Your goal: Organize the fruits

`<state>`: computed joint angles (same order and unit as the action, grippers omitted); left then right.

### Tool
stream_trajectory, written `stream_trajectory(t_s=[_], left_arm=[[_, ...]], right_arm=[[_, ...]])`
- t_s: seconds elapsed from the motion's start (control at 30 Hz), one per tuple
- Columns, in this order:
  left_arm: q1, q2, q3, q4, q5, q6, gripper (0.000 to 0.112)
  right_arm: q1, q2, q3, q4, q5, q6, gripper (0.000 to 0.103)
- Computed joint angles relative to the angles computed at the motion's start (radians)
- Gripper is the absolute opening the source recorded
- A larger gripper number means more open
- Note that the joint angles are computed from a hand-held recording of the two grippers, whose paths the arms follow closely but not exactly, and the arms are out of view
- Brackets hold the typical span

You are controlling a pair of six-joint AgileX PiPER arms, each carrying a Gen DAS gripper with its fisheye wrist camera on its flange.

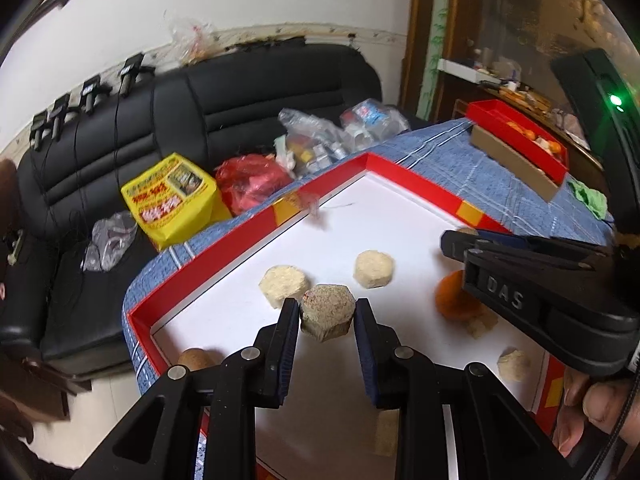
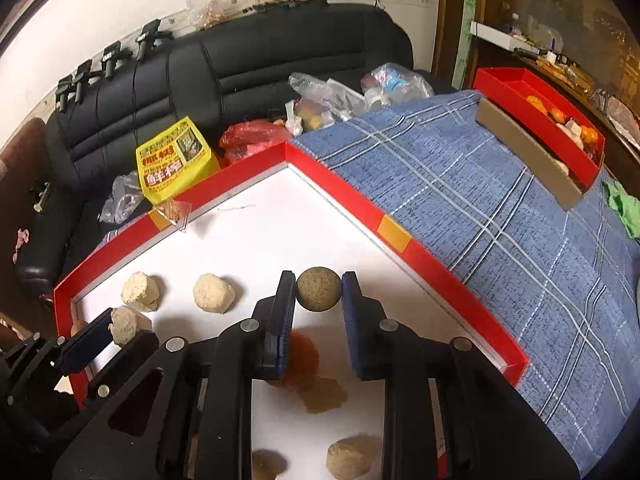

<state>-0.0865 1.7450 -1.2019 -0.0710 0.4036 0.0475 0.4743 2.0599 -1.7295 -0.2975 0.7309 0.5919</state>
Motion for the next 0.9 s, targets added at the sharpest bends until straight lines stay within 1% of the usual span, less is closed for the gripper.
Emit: stream_trajectory(t_s=[0.03, 0.07, 0.13, 0.17, 0.3, 0.4, 0.43, 0.47, 0.5, 0.53, 0.57, 0.63, 0.7, 0.73, 0.77, 0.83, 0.87, 0.9], left_arm=[[-0.001, 0.012, -0.017, 0.032, 0.024, -0.034, 0.039], [0.002, 0.018, -0.024, 0.032, 0.036, -0.035, 0.057], [0.01, 0.019, -0.026, 0.016, 0.049, -0.03, 0.074], [0.011, 0.008, -0.015, 0.032, 0.043, -0.05, 0.077], [0.006, -0.045, 0.033, 0.066, 0.022, -0.076, 0.079], [-0.003, -0.119, 0.097, 0.096, -0.013, -0.101, 0.081], [0.0, -0.144, 0.116, 0.072, -0.016, -0.076, 0.081], [0.006, -0.17, 0.137, 0.03, -0.017, -0.036, 0.082], [0.007, -0.203, 0.163, -0.008, -0.015, -0.001, 0.082], [0.007, -0.231, 0.187, -0.029, -0.015, 0.017, 0.084], [0.0, -0.267, 0.218, -0.03, -0.013, 0.01, 0.088], [-0.012, -0.317, 0.254, -0.059, 0.012, 0.026, 0.094], [-0.021, -0.358, 0.288, -0.089, 0.023, 0.044, 0.097], [-0.034, -0.381, 0.308, -0.082, 0.022, 0.031, 0.099], [-0.052, -0.404, 0.327, -0.069, 0.017, 0.016, 0.099], [-0.101, -0.452, 0.363, 0.044, 0.002, -0.098, 0.099], [-0.119, -0.471, 0.375, 0.082, 0.0, -0.139, 0.099], [-0.134, -0.484, 0.379, 0.08, 0.012, -0.142, 0.099]], right_arm=[[0.0, 0.009, -0.014, 0.007, 0.015, -0.007, 0.029], [0.0, 0.019, -0.03, 0.013, 0.033, -0.013, 0.05], [0.0, 0.025, -0.038, 0.021, 0.052, -0.016, 0.08], [0.001, 0.018, -0.027, 0.018, 0.048, -0.014, 0.081], [0.006, -0.052, 0.06, -0.02, 0.017, 0.032, 0.082], [0.026, -0.168, 0.198, -0.094, -0.038, 0.11, 0.083], [0.036, -0.216, 0.253, -0.124, -0.06, 0.141, 0.083], [0.049, -0.27, 0.312, -0.164, -0.081, 0.183, 0.086], [0.062, -0.31, 0.354, -0.2, -0.089, 0.22, 0.094], [0.08, -0.364, 0.411, -0.245, -0.101, 0.269, 0.101], [0.112, -0.443, 0.492, -0.319, -0.112, 0.346, 0.103], [0.169, -0.556, 0.594, -0.404, -0.099, 0.441, 0.103], [0.227, -0.654, 0.675, -0.447, -0.079, 0.489, 0.103], [0.278, -0.712, 0.722, -0.488, -0.048, 0.53, 0.103], [0.309, -0.744, 0.748, -0.51, -0.027, 0.553, 0.103], [0.391, -0.816, 0.805, -0.556, 0.039, 0.627, 0.103], [0.415, -0.837, 0.823, -0.564, 0.056, 0.647, 0.103], [0.435, -0.86, 0.84, -0.562, 0.074, 0.658, 0.103]])
